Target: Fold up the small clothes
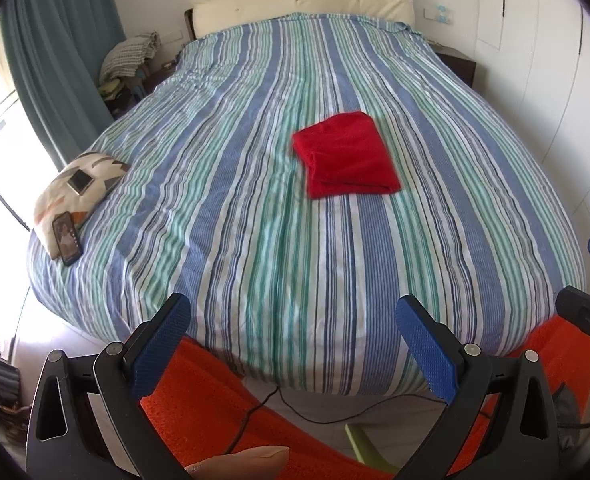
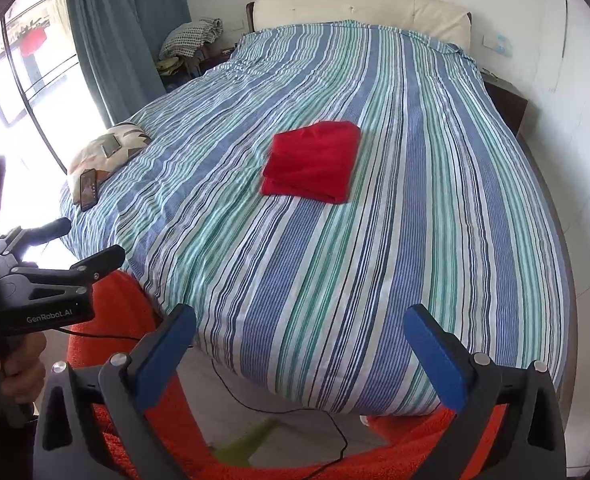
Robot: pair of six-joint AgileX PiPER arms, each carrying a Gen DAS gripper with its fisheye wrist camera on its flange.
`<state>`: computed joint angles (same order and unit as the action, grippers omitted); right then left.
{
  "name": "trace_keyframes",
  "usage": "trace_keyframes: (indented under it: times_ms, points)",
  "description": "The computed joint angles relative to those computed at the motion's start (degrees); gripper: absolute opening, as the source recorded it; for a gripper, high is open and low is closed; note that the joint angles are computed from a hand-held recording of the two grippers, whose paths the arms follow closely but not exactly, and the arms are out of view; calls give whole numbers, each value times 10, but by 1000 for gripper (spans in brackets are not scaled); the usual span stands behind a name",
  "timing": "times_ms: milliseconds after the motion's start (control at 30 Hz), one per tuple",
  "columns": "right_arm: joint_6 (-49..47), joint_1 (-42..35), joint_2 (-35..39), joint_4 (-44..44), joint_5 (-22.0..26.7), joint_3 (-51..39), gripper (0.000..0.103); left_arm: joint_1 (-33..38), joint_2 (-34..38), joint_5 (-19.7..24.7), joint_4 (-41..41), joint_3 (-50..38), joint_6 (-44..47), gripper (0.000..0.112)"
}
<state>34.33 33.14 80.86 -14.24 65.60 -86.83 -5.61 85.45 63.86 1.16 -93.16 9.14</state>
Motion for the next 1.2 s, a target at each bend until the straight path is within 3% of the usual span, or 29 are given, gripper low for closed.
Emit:
trace_keyframes:
  times_ms: [633, 1200]
  points:
    - [43, -2, 16, -56, 23, -17, 102, -45, 19, -32, 79, -8, -57, 103]
    - [49, -4, 14, -65, 23, 0, 102, -35, 33, -13, 25, -25, -26, 102]
